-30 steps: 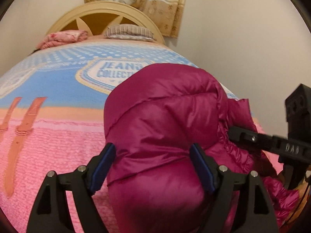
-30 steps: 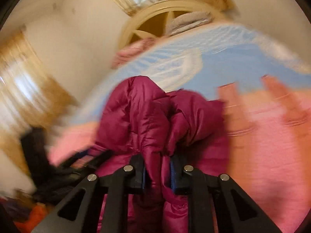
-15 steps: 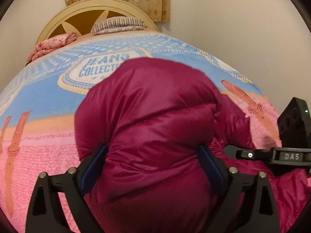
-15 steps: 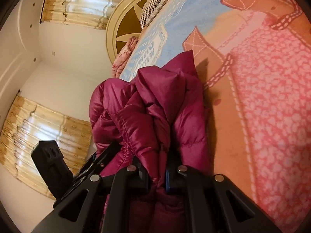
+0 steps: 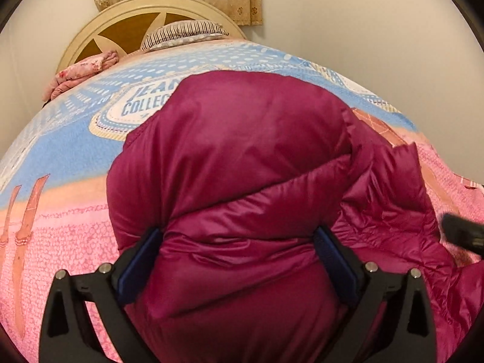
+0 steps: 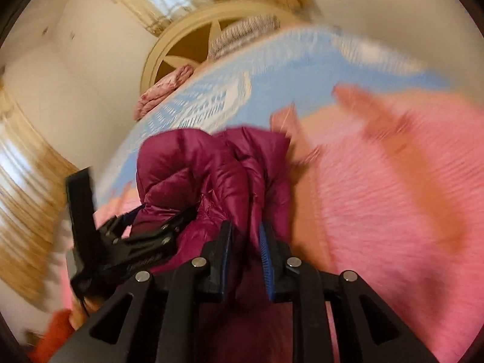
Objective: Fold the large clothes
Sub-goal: 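Grasp the magenta jacket bundle with the left gripper while the right gripper grasps it too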
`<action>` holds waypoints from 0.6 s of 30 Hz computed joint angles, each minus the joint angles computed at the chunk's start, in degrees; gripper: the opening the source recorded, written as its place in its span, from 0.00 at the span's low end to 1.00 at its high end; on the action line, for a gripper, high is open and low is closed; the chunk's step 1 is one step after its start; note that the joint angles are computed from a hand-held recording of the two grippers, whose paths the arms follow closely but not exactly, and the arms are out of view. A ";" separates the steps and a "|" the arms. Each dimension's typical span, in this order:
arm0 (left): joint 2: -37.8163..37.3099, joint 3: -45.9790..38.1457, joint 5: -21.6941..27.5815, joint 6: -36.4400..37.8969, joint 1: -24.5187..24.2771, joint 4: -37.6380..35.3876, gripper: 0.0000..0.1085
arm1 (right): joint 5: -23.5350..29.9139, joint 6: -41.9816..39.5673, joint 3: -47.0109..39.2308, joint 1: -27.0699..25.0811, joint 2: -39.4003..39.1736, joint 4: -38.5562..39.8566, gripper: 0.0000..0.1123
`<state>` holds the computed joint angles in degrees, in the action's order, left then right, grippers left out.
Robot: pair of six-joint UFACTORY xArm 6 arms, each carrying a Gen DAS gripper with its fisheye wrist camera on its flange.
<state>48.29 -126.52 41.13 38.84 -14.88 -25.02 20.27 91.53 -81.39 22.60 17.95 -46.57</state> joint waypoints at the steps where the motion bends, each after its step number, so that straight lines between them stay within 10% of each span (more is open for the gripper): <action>1: -0.19 0.29 -0.12 -0.01 -0.03 0.02 0.94 | 1.18 0.56 0.73 0.72 -1.38 -1.59 0.17; 18: -1.68 3.43 -3.84 0.12 -1.00 3.11 0.94 | -7.57 12.54 2.98 1.76 3.31 -7.90 0.15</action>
<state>46.61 -123.09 37.29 38.96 -15.88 -21.91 12.70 104.06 -78.42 24.36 21.26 -54.47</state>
